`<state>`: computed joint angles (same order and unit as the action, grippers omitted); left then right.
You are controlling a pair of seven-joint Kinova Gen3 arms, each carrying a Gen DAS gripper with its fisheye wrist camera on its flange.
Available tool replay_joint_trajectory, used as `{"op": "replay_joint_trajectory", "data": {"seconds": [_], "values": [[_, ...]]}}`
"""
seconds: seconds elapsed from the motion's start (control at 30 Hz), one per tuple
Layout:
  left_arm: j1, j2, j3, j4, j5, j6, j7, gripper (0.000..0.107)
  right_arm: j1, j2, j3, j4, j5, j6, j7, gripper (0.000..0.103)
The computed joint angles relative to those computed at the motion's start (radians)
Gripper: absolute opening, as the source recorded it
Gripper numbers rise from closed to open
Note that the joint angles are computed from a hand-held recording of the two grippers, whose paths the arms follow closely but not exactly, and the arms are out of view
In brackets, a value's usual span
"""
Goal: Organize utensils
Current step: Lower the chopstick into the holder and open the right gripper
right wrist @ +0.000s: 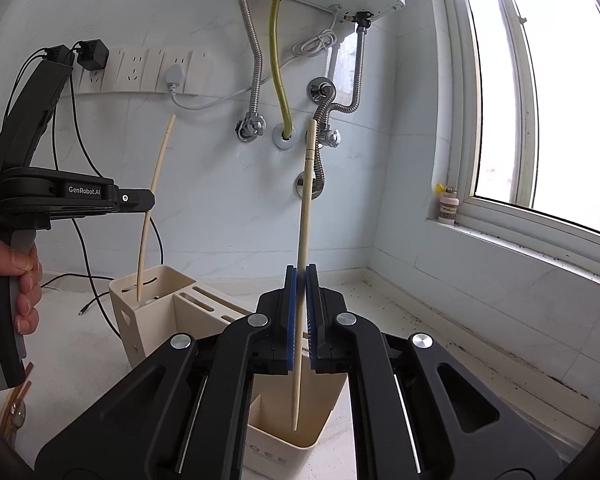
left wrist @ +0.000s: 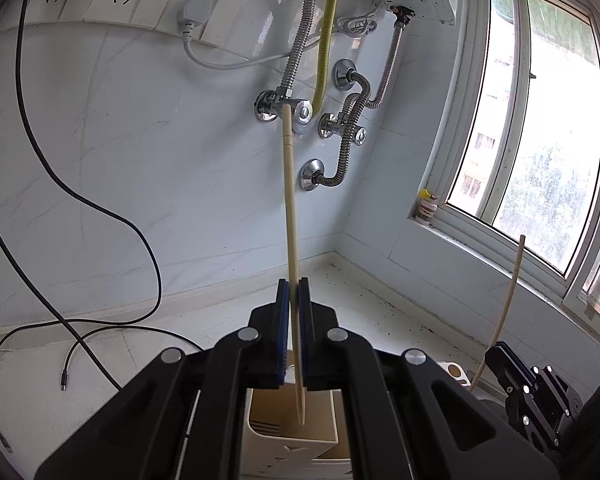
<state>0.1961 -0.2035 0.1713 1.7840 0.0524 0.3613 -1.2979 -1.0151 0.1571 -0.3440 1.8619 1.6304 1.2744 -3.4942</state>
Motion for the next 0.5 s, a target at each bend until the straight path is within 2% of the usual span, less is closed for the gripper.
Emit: {"op": "replay_joint_trajectory", "data": {"seconds": [0.07,0.2,0.5], "values": [[-0.029,-0.002,0.031,0.006,-0.036,-0.006,0.032,0.004,-0.004,0.008,0.0,0.009,0.014,0.014,-0.022,0.004],[-0.018,0.001,0.02,0.006,-0.032,-0.003,0.04,0.004,-0.001,0.012,0.003,0.022,0.025,-0.001,-0.035,0.004],[-0.033,0.007,0.045,0.004,-0.063,0.0,0.096,0.004,0.001,0.009,0.0,0.04,0.027,0.002,-0.067,0.004]]}}
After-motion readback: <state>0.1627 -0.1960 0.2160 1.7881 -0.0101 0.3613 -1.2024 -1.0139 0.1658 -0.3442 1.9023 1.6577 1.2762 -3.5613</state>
